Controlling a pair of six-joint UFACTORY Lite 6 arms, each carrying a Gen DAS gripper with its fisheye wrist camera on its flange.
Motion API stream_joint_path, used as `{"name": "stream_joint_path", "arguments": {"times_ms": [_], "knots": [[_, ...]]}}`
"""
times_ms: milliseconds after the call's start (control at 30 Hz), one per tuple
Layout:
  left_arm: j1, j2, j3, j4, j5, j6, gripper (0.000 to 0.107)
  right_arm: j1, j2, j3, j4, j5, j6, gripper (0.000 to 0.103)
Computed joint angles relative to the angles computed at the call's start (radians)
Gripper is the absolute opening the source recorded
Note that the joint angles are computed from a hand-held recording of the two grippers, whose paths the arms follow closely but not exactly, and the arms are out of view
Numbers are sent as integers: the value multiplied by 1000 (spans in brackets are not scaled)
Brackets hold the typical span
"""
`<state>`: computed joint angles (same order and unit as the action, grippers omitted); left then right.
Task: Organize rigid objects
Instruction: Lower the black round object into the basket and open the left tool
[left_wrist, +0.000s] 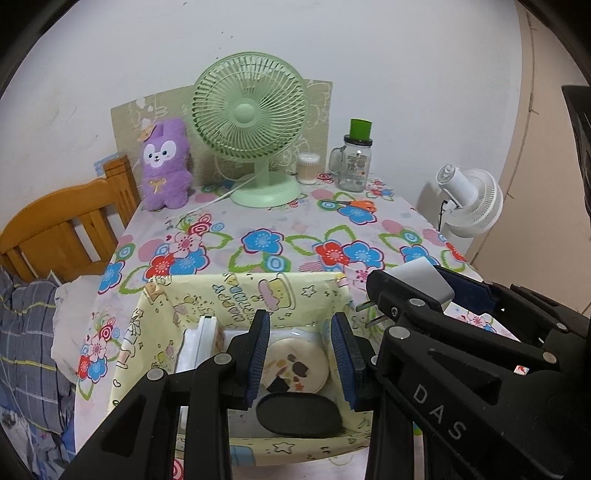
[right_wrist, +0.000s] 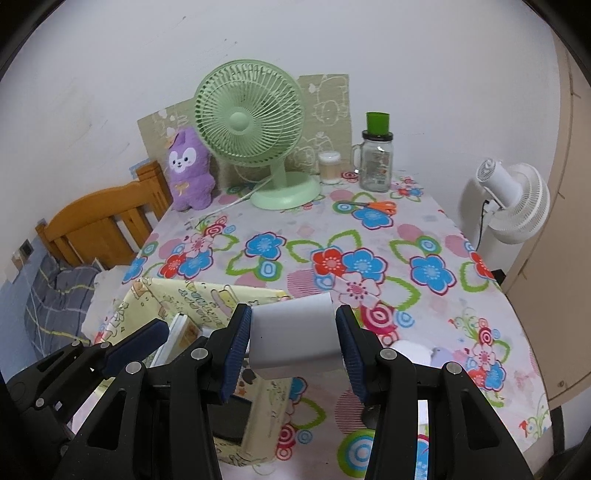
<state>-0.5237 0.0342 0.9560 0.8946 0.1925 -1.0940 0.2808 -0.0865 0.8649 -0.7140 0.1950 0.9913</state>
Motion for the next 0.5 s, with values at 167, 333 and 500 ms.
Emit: {"name": "stream_joint_path", "arguments": {"times_ms": [167,333,500], "knots": [[39,19,0,-127,-18,137,51,30,46,28,-69,1,69,51],[69,38,-9,-29,-21,63,79,54,91,58,-121,1,128,51],[113,57,-9,-155,-50,222,92,63,149,98,-93,-14,106,50]]}}
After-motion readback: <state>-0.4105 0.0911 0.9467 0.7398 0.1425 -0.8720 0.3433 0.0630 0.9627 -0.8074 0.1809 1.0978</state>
